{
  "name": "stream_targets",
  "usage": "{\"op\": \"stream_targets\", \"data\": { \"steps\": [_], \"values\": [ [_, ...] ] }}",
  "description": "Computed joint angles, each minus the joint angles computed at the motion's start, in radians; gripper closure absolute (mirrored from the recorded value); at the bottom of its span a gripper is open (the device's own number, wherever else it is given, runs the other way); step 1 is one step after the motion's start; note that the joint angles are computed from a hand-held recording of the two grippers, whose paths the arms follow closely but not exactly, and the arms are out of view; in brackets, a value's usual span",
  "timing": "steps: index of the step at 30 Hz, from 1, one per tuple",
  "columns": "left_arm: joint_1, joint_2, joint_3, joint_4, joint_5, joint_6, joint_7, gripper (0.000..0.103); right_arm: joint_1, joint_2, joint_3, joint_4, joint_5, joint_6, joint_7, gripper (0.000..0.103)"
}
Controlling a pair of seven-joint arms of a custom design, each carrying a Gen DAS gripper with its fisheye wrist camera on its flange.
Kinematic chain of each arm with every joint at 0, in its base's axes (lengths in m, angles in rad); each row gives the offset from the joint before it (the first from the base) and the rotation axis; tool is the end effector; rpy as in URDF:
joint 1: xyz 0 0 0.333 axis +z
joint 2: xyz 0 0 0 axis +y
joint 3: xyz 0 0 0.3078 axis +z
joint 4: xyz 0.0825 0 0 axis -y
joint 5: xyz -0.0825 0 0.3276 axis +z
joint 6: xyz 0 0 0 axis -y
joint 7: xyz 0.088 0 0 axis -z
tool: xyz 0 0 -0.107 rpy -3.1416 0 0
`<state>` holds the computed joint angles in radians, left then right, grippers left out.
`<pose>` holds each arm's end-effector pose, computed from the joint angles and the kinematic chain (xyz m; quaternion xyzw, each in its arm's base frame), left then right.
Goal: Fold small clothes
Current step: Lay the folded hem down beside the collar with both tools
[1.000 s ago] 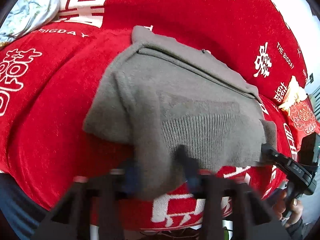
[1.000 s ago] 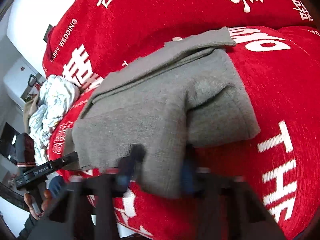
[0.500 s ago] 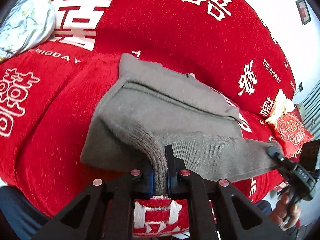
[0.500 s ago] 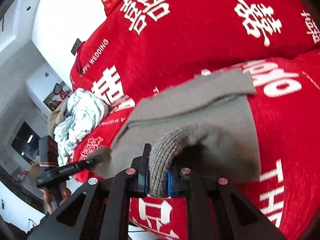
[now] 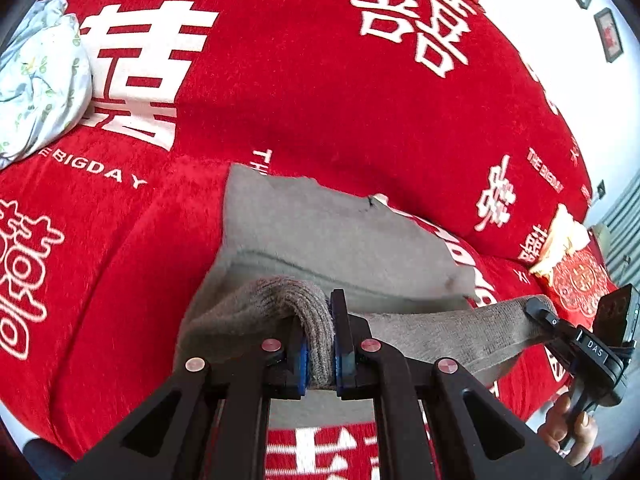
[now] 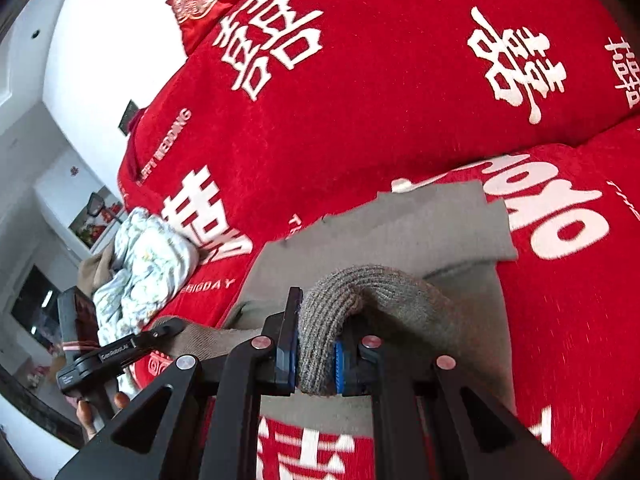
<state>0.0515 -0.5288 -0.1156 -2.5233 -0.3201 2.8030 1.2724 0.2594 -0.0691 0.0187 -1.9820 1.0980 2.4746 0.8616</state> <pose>0.3860 -0.0174 0.5678 -0.7846 0.4749 -0.3660 0.1578 0.5086 0.1428 0.5684 -0.6977 0.5273 0.0291 0.4841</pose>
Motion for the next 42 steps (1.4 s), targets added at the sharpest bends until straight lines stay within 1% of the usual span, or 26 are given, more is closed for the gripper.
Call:
{"op": "stream_targets", "data": {
  "steps": [3,5,8,12,15,16,17,20,25,29,33,42],
  "values": [
    [0.035,0.047,-0.012,0.048,0.037,-0.019,-0.015,0.093,-0.002,0.056,0.008,0.063,-0.020,0.006,0.038,0.089],
    [0.053,0.077,-0.022,0.075,0.062,-0.033,-0.035,0.093,-0.007,0.092,0.019,0.108,-0.061,0.012,0.070,0.089],
    [0.061,0.128,-0.024,0.127,0.087,-0.057,-0.057,0.093,-0.025,0.136,0.031,0.172,-0.099,-0.001,0.104,0.089],
    [0.079,0.197,-0.044,0.210,0.162,-0.058,-0.086,0.093,-0.052,0.192,0.049,0.256,-0.139,-0.003,0.145,0.089],
    [0.078,0.234,-0.041,0.255,0.197,-0.063,-0.107,0.093,-0.065,0.235,0.065,0.317,-0.200,-0.001,0.205,0.089],
    [0.083,0.248,-0.043,0.268,0.217,-0.065,-0.121,0.093,-0.067,0.246,0.071,0.332,-0.224,0.002,0.222,0.089],
    [0.084,0.255,-0.042,0.272,0.229,-0.065,-0.132,0.093,-0.062,0.260,0.074,0.350,-0.277,0.010,0.251,0.089],
    [0.062,0.285,-0.017,0.284,0.204,-0.057,-0.129,0.093,-0.044,0.284,0.082,0.384,-0.445,0.035,0.317,0.089],
    [0.052,0.350,-0.007,0.350,0.224,-0.083,-0.124,0.093,-0.046,0.306,0.107,0.412,-0.552,0.086,0.368,0.089],
    [0.041,0.386,0.000,0.402,0.241,-0.090,-0.117,0.093,-0.063,0.354,0.119,0.467,-0.583,0.095,0.421,0.089],
    [0.035,0.418,0.009,0.442,0.249,-0.100,-0.118,0.093,-0.088,0.391,0.137,0.500,-0.583,0.095,0.448,0.089],
    [0.016,0.551,0.030,0.585,0.300,-0.188,-0.140,0.093,-0.108,0.479,0.161,0.561,-0.605,0.102,0.515,0.089]
  ]
}}
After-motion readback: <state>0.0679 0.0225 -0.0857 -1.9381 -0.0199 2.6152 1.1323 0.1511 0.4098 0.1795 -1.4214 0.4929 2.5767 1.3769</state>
